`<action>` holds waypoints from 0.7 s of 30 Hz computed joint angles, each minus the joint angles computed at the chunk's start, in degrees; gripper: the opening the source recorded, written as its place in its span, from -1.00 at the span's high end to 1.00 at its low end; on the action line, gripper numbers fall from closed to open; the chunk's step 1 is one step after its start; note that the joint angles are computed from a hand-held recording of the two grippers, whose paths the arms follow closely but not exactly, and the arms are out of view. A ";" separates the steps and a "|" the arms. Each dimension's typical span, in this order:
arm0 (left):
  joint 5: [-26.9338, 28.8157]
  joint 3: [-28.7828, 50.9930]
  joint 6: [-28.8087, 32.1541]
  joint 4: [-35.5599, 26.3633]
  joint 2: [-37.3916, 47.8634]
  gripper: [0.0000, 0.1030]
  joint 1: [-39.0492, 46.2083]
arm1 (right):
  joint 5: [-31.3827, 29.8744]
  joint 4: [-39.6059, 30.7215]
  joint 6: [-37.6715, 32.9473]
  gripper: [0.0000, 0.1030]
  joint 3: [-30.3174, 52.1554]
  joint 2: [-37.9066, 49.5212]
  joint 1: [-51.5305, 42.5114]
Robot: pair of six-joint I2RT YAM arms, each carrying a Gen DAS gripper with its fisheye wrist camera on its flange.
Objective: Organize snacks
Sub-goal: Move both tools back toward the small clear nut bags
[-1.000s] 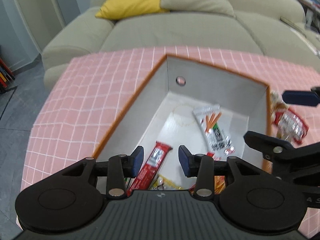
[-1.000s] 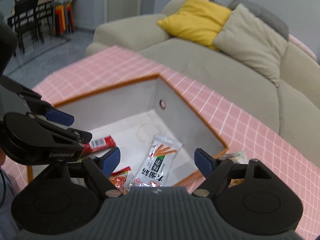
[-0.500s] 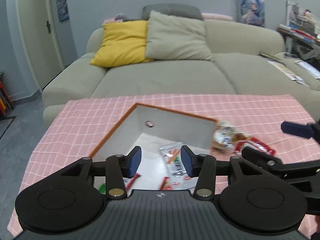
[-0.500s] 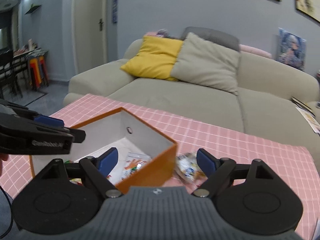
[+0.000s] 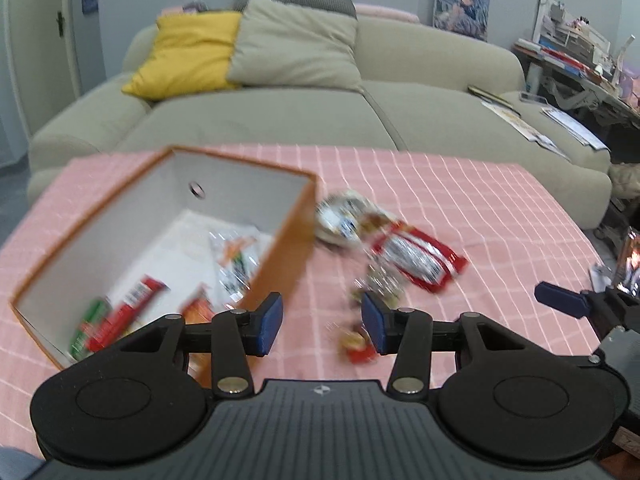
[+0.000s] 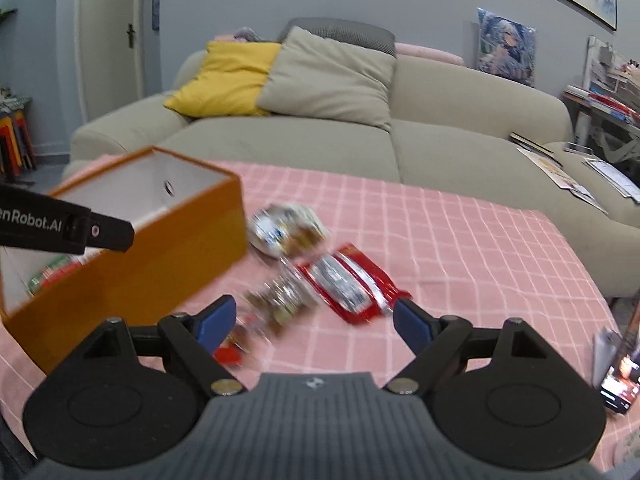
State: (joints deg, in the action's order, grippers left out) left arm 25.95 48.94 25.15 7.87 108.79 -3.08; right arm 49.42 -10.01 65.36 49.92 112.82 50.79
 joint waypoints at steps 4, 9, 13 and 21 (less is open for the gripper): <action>-1.32 0.09 -0.41 0.75 3.05 -0.05 -1.46 | -1.21 0.48 1.74 -0.61 -1.57 1.48 -0.21; -2.22 1.53 -2.60 0.63 6.63 -0.05 -2.30 | -3.23 4.71 0.01 -0.61 -2.73 3.39 -1.36; -2.95 3.56 -2.77 0.58 9.79 -0.05 -3.51 | -4.73 7.20 -3.51 -0.60 -1.77 5.61 -2.88; -3.33 11.07 -3.40 -2.70 17.73 -0.08 -5.84 | -7.66 10.64 -7.86 -0.59 -1.29 8.40 -5.96</action>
State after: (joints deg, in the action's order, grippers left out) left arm 22.62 60.01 21.75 5.17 126.52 -8.93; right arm 41.76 0.63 57.49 48.63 121.23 44.84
